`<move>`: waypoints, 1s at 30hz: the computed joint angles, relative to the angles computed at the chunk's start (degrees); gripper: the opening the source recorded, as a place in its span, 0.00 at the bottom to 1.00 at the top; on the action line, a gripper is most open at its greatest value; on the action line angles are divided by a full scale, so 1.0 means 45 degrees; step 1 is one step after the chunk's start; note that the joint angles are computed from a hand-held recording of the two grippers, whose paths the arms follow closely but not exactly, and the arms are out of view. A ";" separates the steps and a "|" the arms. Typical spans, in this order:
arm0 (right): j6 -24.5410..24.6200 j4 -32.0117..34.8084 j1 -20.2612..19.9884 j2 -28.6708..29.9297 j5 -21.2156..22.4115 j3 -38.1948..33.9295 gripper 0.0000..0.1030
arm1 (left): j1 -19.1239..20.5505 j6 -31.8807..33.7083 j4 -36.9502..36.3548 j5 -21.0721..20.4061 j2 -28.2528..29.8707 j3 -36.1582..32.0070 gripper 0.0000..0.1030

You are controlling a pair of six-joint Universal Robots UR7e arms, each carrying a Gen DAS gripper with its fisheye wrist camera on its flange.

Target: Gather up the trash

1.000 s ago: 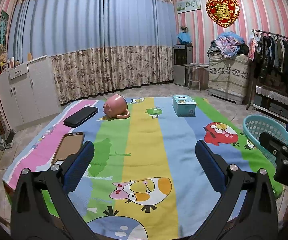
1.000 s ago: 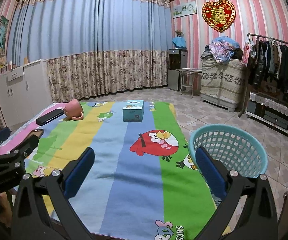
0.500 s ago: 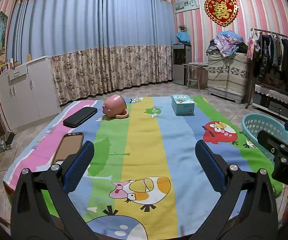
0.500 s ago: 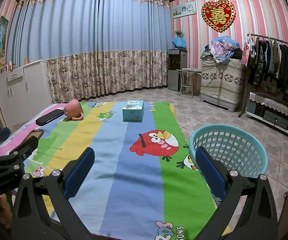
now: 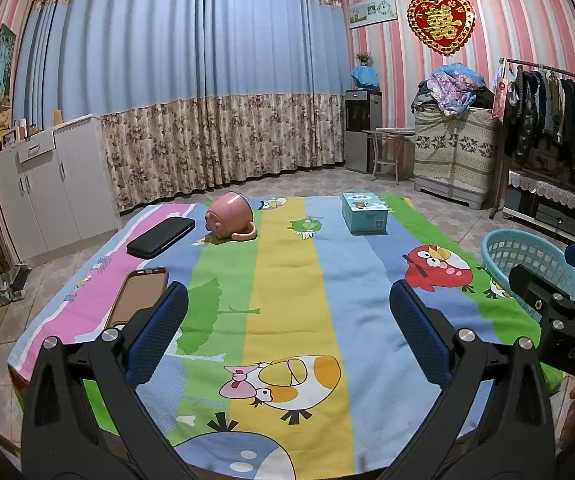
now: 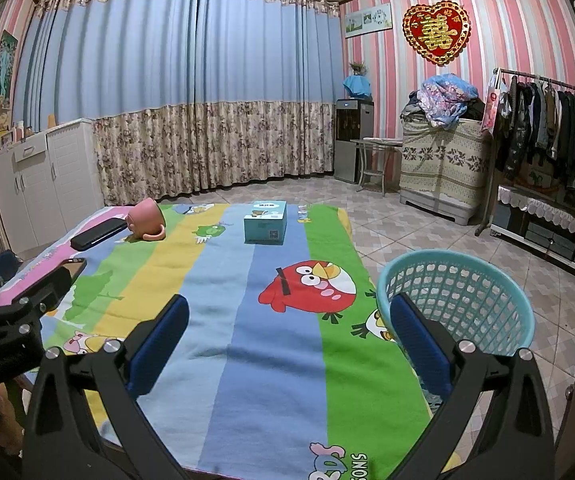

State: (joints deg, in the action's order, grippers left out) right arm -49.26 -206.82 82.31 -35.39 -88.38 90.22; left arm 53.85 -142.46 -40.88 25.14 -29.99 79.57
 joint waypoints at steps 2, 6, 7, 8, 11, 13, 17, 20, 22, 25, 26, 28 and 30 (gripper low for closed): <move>-0.0010 -0.0003 0.0000 0.0006 -0.0005 -0.0021 0.96 | 0.0005 0.0146 -0.0134 0.0031 -0.0038 0.0070 0.95; -0.0030 0.0052 0.0007 0.0006 -0.0050 -0.0029 0.96 | -0.0018 0.0122 -0.0132 0.0038 -0.0062 0.0103 0.95; -0.0052 0.0022 0.0009 0.0019 -0.0047 -0.0035 0.96 | -0.0003 0.0143 -0.0161 0.0038 -0.0079 0.0118 0.95; -0.0076 -0.0010 0.0004 0.0038 -0.0033 -0.0050 0.96 | -0.0011 0.0119 -0.0131 0.0031 -0.0081 0.0111 0.95; -0.0081 -0.0018 0.0005 0.0039 -0.0024 -0.0048 0.96 | 0.0006 0.0132 -0.0110 0.0043 -0.0094 0.0110 0.95; -0.0080 -0.0019 0.0004 0.0043 -0.0036 -0.0049 0.96 | -0.0022 0.0192 -0.0220 0.0018 -0.0092 0.0165 0.95; -0.0090 -0.0021 0.0004 0.0044 -0.0029 -0.0050 0.96 | -0.0017 0.0065 -0.0103 0.0025 -0.0088 0.0134 0.95; -0.0099 -0.0029 0.0009 0.0051 -0.0029 -0.0050 0.96 | -0.0026 0.0122 -0.0171 0.0036 -0.0097 0.0161 0.95; -0.0120 -0.0017 -0.0006 0.0063 -0.0014 -0.0065 0.96 | -0.0035 0.0196 -0.0259 0.0014 -0.0083 0.0164 0.95; -0.0116 -0.0023 0.0002 0.0072 -0.0037 -0.0067 0.96 | -0.0034 0.0200 -0.0268 0.0020 -0.0088 0.0175 0.95; -0.0120 -0.0041 0.0004 0.0074 -0.0034 -0.0063 0.96 | -0.0040 0.0181 -0.0258 0.0015 -0.0083 0.0169 0.95; -0.0116 -0.0045 0.0003 0.0079 -0.0022 -0.0070 0.96 | -0.0038 0.0185 -0.0253 0.0014 -0.0084 0.0166 0.95; -0.0111 -0.0042 0.0005 0.0080 -0.0028 -0.0069 0.96 | -0.0035 0.0216 -0.0284 0.0017 -0.0092 0.0181 0.95</move>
